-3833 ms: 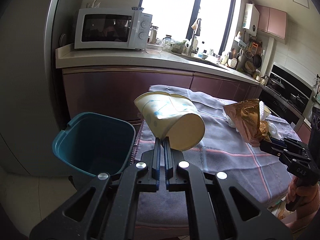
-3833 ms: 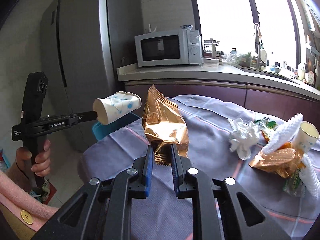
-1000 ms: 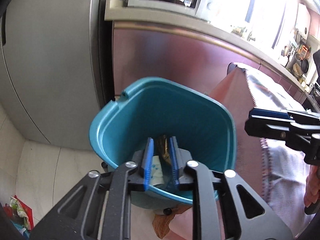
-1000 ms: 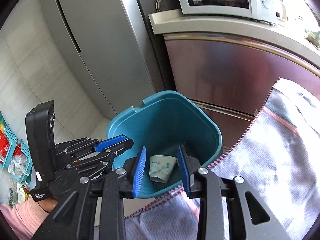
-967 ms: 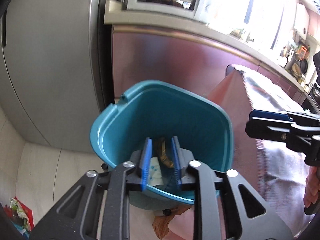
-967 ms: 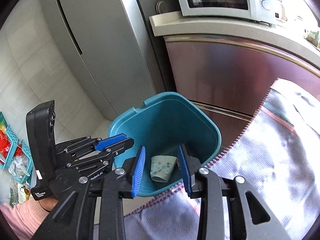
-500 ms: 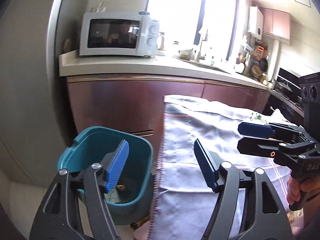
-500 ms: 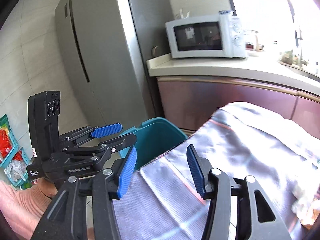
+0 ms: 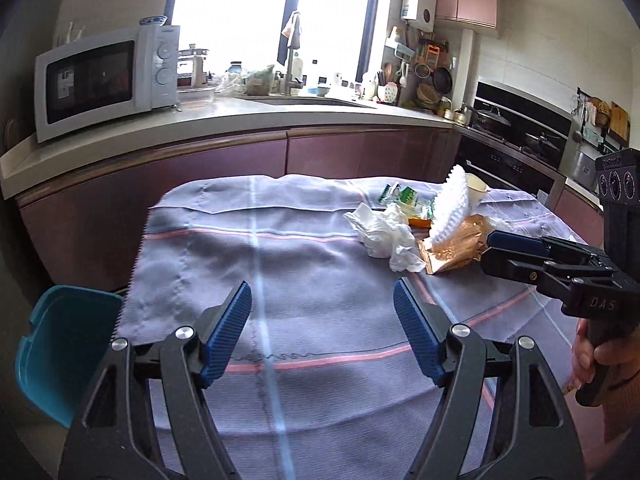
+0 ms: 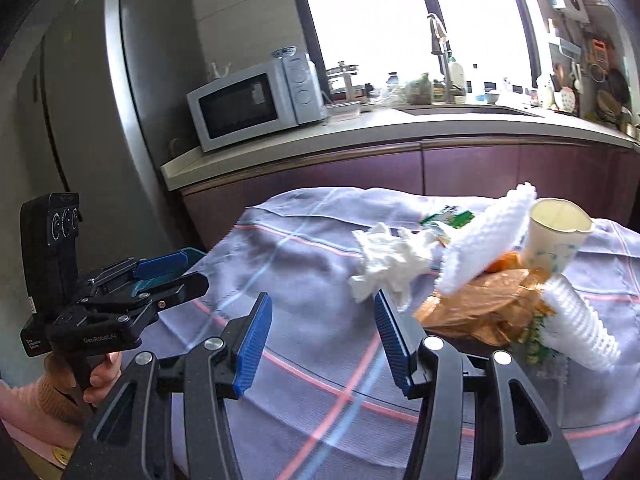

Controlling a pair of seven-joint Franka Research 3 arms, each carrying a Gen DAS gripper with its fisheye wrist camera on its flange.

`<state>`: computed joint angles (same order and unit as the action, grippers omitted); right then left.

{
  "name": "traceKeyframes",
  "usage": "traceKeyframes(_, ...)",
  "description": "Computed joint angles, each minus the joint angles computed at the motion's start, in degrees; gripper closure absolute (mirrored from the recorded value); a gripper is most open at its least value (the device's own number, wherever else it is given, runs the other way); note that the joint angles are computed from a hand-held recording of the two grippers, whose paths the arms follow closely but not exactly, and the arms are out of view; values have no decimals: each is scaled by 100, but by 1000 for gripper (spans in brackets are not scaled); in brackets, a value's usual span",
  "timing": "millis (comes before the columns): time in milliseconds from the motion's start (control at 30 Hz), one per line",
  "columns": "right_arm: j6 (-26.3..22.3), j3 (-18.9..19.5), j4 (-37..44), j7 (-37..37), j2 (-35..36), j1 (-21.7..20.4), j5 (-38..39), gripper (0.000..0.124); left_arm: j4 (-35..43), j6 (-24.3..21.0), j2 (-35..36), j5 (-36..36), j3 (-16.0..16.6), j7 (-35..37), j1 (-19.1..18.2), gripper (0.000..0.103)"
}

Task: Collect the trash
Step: 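Move both open grippers back over the remaining trash on the table, then grasp the white tissue with the left gripper while the right grasps a foam net sleeve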

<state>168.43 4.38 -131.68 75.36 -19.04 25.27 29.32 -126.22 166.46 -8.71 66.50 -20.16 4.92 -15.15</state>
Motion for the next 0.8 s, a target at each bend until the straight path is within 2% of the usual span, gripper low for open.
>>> traceKeyframes(167, 210, 40, -396, 338, -272, -414, -228, 73, 614, -245, 669, -373, 14, 643, -302, 31)
traceKeyframes(333, 292, -42, -582, 659, -352, -666, -380, 73, 1183, -493, 1219, -738, 187, 1235, -674, 32)
traceKeyframes(467, 358, 0, -660, 890, -356, -927, -591, 73, 1489, -519, 1507, -1113, 348, 1567, -863, 34)
traceKeyframes(567, 337, 74, -672, 1107, -323, -1156, -836, 73, 1680, -494, 1698, -1459, 433, 1839, -951, 35)
traceKeyframes(667, 245, 159, -668, 1297, -292, -1406, -1126, 72, 1933, -673, 1918, -1885, 472, 2228, -1037, 38)
traceKeyframes(767, 122, -11, -612, 1249, -239, -1293, -1122, 72, 2162, -762, 2140, -2287, 514, 2561, -1100, 41)
traceKeyframes(800, 64, 38, -582, 1320, -220, -1379, -1211, 72, 2243, -808, 2214, -2416, 527, 2667, -1117, 45)
